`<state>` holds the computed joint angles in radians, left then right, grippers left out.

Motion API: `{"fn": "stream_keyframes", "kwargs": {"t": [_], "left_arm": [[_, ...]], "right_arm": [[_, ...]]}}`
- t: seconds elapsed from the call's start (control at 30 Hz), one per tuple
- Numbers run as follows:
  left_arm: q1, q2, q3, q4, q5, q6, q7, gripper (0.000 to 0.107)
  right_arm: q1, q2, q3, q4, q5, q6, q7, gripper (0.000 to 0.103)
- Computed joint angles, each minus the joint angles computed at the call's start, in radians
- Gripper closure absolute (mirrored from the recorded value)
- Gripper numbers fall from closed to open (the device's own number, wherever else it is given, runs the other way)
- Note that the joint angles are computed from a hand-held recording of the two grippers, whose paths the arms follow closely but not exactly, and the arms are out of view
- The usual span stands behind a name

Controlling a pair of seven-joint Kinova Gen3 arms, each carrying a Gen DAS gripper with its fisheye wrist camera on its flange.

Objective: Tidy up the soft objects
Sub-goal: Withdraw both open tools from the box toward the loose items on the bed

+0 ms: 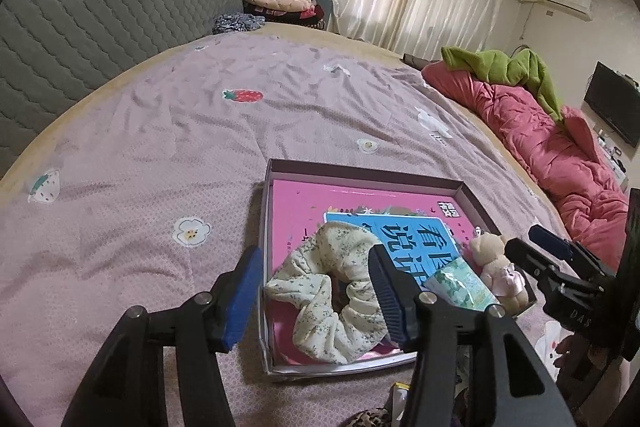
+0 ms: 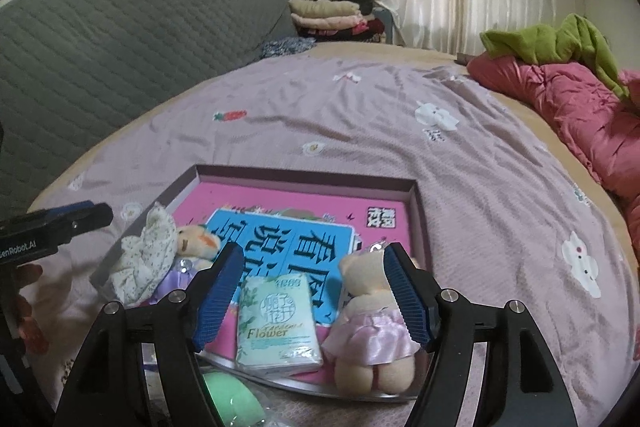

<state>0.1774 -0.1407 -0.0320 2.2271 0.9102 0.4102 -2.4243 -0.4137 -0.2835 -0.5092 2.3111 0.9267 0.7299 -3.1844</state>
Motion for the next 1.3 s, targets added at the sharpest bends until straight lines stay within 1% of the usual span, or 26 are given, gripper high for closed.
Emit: {"fn": "stream_keyframes", "kwargs": {"t": [0.13, 0.23, 0.33, 0.43, 0.6, 0.77, 1.03, 1.1, 1.17, 1.3], "left_arm": [[0.000, -0.006, -0.008, 0.000, 0.009, 0.014, -0.020, 0.053], [0.000, -0.010, -0.009, 0.001, 0.012, 0.020, -0.032, 0.053], [0.004, -0.016, -0.012, 0.008, 0.030, 0.020, -0.056, 0.053], [0.006, -0.025, -0.006, 0.016, 0.026, 0.011, -0.050, 0.051], [0.015, -0.032, -0.016, 0.019, 0.032, 0.025, -0.075, 0.050], [0.017, -0.040, -0.015, 0.023, 0.026, 0.026, -0.062, 0.050], [0.026, -0.063, -0.032, 0.040, 0.031, 0.028, -0.084, 0.050], [0.025, -0.069, -0.038, 0.045, 0.029, 0.031, -0.082, 0.050], [0.019, -0.079, -0.038, 0.054, 0.014, 0.030, -0.066, 0.050], [0.010, -0.097, -0.049, 0.064, -0.028, 0.046, -0.029, 0.050]], "right_arm": [[0.008, -0.029, -0.002, 0.013, 0.004, -0.009, -0.016, 0.029], [0.020, -0.040, -0.019, 0.015, 0.002, -0.003, -0.020, 0.029], [0.030, -0.050, -0.036, 0.014, -0.006, 0.012, -0.025, 0.029], [0.042, -0.066, -0.059, 0.016, -0.005, 0.023, -0.047, 0.029], [0.066, -0.104, -0.102, 0.024, -0.005, 0.031, -0.074, 0.029], [0.090, -0.140, -0.125, 0.026, -0.045, 0.022, -0.063, 0.029], [0.167, -0.188, -0.182, 0.018, -0.134, -0.004, -0.018, 0.029], [0.192, -0.202, -0.207, 0.015, -0.159, 0.002, -0.006, 0.029], [0.217, -0.215, -0.227, 0.011, -0.187, 0.005, 0.006, 0.029], [0.260, -0.240, -0.241, 0.012, -0.249, -0.012, 0.035, 0.029]]}}
